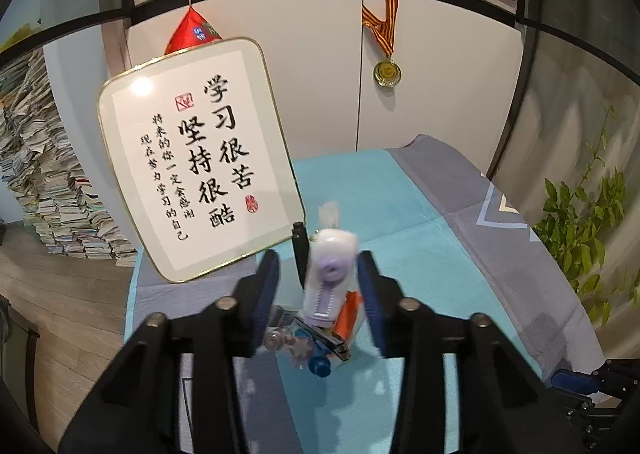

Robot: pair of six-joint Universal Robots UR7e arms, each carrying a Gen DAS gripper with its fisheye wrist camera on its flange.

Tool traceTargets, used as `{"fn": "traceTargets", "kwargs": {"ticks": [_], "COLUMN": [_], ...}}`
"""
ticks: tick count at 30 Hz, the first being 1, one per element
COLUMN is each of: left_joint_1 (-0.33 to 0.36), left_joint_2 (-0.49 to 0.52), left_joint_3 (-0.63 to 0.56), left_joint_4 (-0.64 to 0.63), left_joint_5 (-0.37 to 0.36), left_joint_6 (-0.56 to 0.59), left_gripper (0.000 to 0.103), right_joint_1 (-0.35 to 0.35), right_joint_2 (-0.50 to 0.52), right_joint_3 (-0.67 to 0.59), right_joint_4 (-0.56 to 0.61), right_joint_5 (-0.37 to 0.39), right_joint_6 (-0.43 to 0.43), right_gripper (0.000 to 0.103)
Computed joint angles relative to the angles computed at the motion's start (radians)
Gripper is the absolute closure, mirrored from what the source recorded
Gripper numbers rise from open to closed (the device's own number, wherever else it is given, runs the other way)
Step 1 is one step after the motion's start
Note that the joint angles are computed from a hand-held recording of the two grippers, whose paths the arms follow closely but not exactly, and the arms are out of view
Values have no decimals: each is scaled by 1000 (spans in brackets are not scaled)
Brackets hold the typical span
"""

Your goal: Organize stationery

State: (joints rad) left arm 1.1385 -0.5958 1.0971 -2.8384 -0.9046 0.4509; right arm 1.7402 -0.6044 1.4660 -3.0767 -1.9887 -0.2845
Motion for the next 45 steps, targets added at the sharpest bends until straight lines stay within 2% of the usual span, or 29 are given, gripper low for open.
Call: {"fn": "traceTargets", "kwargs": {"ticks": [8, 13, 17, 23, 29, 38, 43, 44, 45], "left_joint_1": [-7, -22, -44, -90, -136, -192, -228, -235, -241], "left_joint_2": [-24, -61, -128, -199, -278, -396, -449, -459, -468], "left_joint_3": [36, 108, 228, 401, 539, 736, 807, 817, 828], "left_joint_4": [-53, -149, -252, -510, -570, -620, -643, -644, -647], "left_joint_5": [-9, -6, -22, 11, 32, -5, -2, 0, -3], "left_joint_6": [18, 52, 62, 171, 179, 125, 94, 85, 77], "left_gripper": [55, 42, 29, 15, 2, 1, 1, 1, 1], "right_joint_1": [6, 14, 28, 70, 130, 215, 257, 263, 271], "right_joint_2": [1, 2, 0, -9, -28, -58, -74, -80, -87], "right_joint_3": [-3, -5, -1, 26, 71, 161, 210, 221, 234], "right_joint_4": [6, 0, -22, -139, -293, -461, -622, -651, -685], "right_joint_5": [-8, -17, -27, -44, -76, -211, -292, -300, -310], "right_joint_6": [-4, -12, -16, -46, -91, -111, -128, -130, -133], "right_gripper": [85, 85, 85, 85, 85, 84, 84, 81, 67]}}
